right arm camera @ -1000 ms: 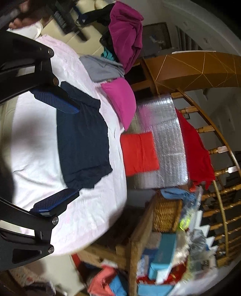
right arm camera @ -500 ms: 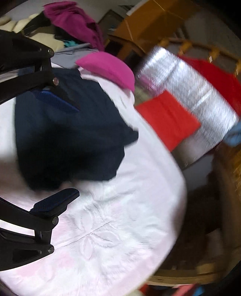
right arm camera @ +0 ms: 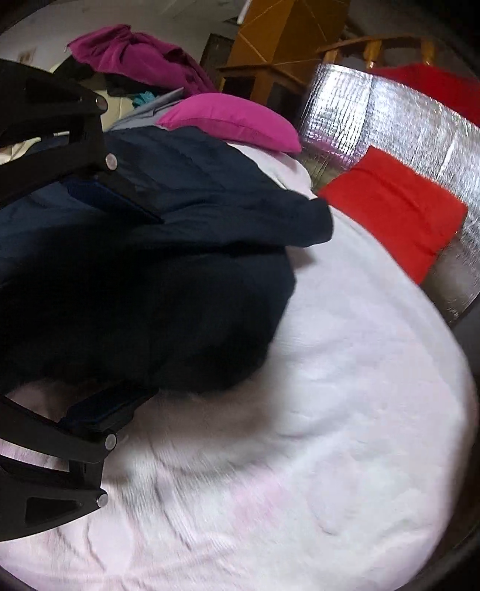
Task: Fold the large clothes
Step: 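Grasp the folded jacket with both tools and lift it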
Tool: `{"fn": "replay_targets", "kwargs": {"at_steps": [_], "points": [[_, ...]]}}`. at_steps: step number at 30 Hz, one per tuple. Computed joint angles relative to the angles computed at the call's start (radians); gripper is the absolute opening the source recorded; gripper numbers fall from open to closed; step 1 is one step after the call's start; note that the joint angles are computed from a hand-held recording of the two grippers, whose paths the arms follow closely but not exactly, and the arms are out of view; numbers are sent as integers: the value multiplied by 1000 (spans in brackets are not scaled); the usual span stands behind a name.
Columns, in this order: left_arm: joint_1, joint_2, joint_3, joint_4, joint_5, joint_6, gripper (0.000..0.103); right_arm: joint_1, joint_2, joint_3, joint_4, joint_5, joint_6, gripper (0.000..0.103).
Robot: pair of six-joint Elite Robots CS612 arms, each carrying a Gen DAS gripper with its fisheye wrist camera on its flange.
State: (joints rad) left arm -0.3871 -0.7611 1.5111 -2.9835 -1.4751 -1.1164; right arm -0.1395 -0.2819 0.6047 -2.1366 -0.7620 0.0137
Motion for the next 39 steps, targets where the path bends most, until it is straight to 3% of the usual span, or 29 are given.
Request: {"fn": "replay_targets", "kwargs": {"at_steps": [3,4,5,6,9,11,16,18,19,21,23,25,26,27,30,33,35,37,39], "points": [[6,20,-26,-11,-57,10,102,7,-13,18,8,1,-30,86],[7,28,-32,-29,-73,7,92,7,-18,26,26,25,-45,81],[10,35,-39,-41,-96,8,80,8,-25,36,33,27,-54,64],[8,35,-44,-27,-89,8,79,10,-38,59,15,15,-54,56],[3,34,-44,-21,-65,-4,67,9,-62,106,-36,23,-48,39],[-1,33,-39,-35,-48,-11,51,14,-85,147,-100,0,-44,35],[3,33,-35,-47,-53,-2,47,12,-130,231,-220,1,-23,33],[7,36,-35,-27,-66,-8,60,14,-117,214,-204,-27,-13,36],[10,39,-37,-28,-78,-19,65,14,-112,214,-211,-37,22,40],[13,42,-38,-39,-84,-18,65,13,-100,200,-210,-32,75,63],[13,45,-39,-52,-83,-11,64,13,-85,182,-223,-2,108,77],[10,44,-34,-62,-70,-6,57,25,-79,170,-206,-31,83,79],[8,43,-35,-63,-57,2,51,35,-83,171,-195,-79,48,78],[4,41,-31,-66,-47,3,47,40,-89,183,-219,-99,45,70],[1,38,-23,-106,-33,4,33,41,-119,228,-301,-110,59,38],[-9,38,-28,-129,-8,29,29,45,-154,293,-457,-152,86,31],[-12,40,-31,-154,-16,37,28,38,-166,321,-550,-144,136,30],[-14,49,-43,-160,-30,50,29,31,-161,322,-583,-152,168,30],[-16,54,-62,-93,-30,65,32,28,-149,307,-533,-172,171,30]]}}
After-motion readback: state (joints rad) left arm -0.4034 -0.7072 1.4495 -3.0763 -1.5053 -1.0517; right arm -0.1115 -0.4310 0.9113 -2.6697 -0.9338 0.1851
